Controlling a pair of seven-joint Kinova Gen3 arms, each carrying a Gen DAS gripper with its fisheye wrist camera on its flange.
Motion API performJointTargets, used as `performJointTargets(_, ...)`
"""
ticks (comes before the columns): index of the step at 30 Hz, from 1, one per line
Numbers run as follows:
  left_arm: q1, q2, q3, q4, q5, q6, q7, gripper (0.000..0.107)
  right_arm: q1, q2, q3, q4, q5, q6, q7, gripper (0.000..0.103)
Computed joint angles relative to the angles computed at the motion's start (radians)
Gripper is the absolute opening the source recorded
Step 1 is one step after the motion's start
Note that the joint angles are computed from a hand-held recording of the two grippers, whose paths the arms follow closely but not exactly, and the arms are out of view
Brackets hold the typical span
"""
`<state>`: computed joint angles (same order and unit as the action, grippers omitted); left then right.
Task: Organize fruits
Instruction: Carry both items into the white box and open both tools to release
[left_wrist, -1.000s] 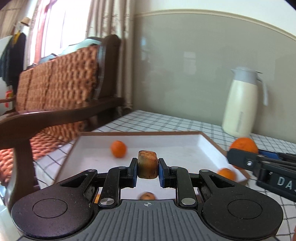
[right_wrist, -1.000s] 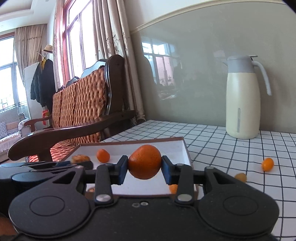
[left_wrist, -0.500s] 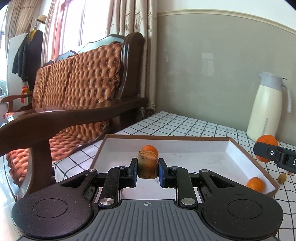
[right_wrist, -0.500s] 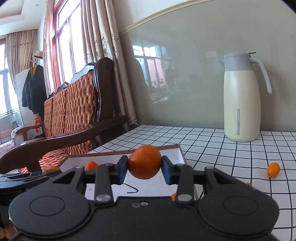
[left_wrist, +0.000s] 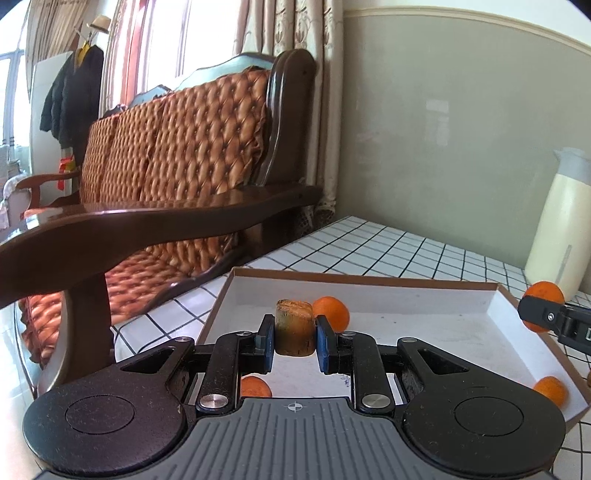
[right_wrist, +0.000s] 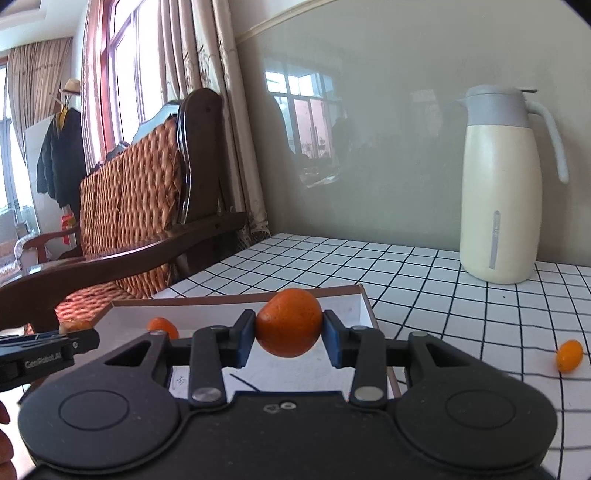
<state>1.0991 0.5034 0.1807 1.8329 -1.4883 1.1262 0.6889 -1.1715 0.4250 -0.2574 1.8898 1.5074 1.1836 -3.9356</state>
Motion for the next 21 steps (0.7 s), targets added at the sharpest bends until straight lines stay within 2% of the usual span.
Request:
performJointTargets(2,-0.015,0.005,0.0,-0.012,0.013,-0.016,-0.017,0.023,0.04,0.004,-0.027,-0.019,-0.029,-0.018,0.049,0.034)
performJointTargets(3,-0.023,0.008,-0.001,-0.021,0.023,-0.026,-0.03,0.023,0.067,0.016,-0.056,-0.034,-0.046,-0.003,0.06,0.041)
performJointTargets(4,-0.031,0.014,-0.003,-0.036,0.038,-0.035,-0.055,0.023,0.076,0.024,-0.07,-0.045,-0.06,0.02,0.055,0.061)
performJointTargets(5,-0.038,0.017,-0.007,-0.049,0.055,-0.048,-0.077,0.024,0.065,0.026,-0.075,-0.044,-0.058,0.053,0.034,0.072)
performJointTargets(6,-0.046,0.017,-0.009,-0.059,0.07,-0.061,-0.092,0.037,0.037,0.022,-0.066,-0.029,-0.039,0.093,-0.003,0.076)
performJointTargets(7,-0.052,0.015,-0.004,-0.066,0.08,-0.059,-0.091,0.053,-0.007,0.024,-0.04,-0.015,-0.022,0.134,-0.041,0.084)
performJointTargets(8,-0.04,0.014,-0.01,-0.073,0.088,-0.04,-0.074,0.093,-0.053,0.025,-0.007,-0.008,-0.016,0.175,-0.062,0.094)
performJointTargets(9,-0.008,0.014,-0.027,-0.075,0.081,-0.005,-0.04,0.103,-0.096,0.023,0.02,0.009,-0.004,0.215,-0.095,0.097)
performJointTargets(11,0.063,0.017,-0.07,-0.063,0.034,0.052,0.005,0.103,-0.127,0.014,0.019,0.05,0.031,0.278,-0.173,0.097)
performJointTargets(14,0.072,0.035,-0.034,-0.08,0.002,0.118,-0.035,0.103,-0.117,-0.001,-0.017,0.091,0.046,0.312,-0.245,0.097)
performJointTargets(21,0.102,0.049,-0.012,-0.083,-0.03,0.151,-0.071,0.103,-0.073,-0.056,-0.071,0.155,0.056,0.266,-0.268,0.097)
